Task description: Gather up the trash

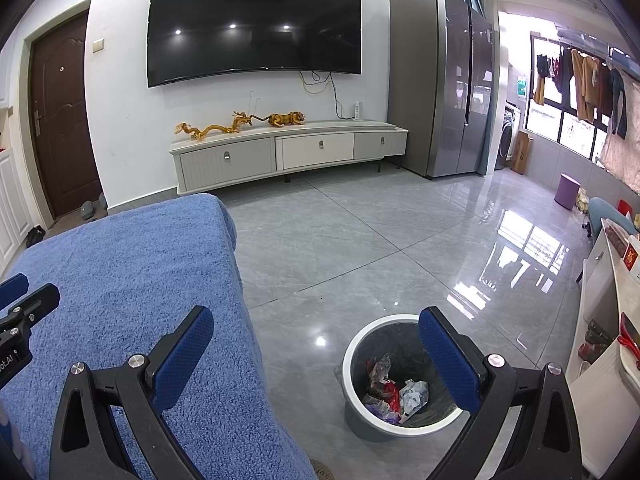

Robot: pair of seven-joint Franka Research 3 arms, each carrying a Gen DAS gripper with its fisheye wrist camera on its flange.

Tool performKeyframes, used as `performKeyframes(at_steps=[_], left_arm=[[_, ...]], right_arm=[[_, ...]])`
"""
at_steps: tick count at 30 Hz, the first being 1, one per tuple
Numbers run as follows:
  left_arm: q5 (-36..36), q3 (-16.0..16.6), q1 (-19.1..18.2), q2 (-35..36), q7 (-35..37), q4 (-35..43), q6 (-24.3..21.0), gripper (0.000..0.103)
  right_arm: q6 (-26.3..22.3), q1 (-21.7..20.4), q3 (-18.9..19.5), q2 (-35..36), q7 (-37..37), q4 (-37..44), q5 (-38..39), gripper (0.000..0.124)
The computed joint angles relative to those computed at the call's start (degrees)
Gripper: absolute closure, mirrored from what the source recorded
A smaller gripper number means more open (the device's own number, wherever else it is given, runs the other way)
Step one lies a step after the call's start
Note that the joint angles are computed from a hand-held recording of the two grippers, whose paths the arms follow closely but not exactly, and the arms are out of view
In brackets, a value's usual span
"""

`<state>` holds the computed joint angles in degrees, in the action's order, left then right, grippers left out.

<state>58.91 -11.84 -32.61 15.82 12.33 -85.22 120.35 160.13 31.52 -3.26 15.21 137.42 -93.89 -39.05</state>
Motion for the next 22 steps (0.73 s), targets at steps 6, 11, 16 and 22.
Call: performKeyframes(at_steps=[6,11,16,22], left_arm=[[-0.09,0.02,0.12,-0.18,-0.23,-0.32,0.12,0.044],[-0.24,-0.01,0.34,-0.22,-0.22,-0.46,0.42,0.044],[-0.37,-0.02,0.40,-0.22,-0.06,-0.44,0.44,0.044],[-0.19,0.02,0.34,-0.21,-0.58,-0.62,0.40,0.044]], right_arm=[[0.12,-0.05,-0.03,-0.21,0.13,-0.44,-0.09,0.021],[0.20,-0.19,0.04,-0.29,0.07,-0.62,0.00,0.021],[0.44,-0.35,0.08,-0.51,0.04,-1.09,0.07,0.021],[0.62,-0.48,0.06,-0.71,0.10,-1.47,-0.03,0.021]])
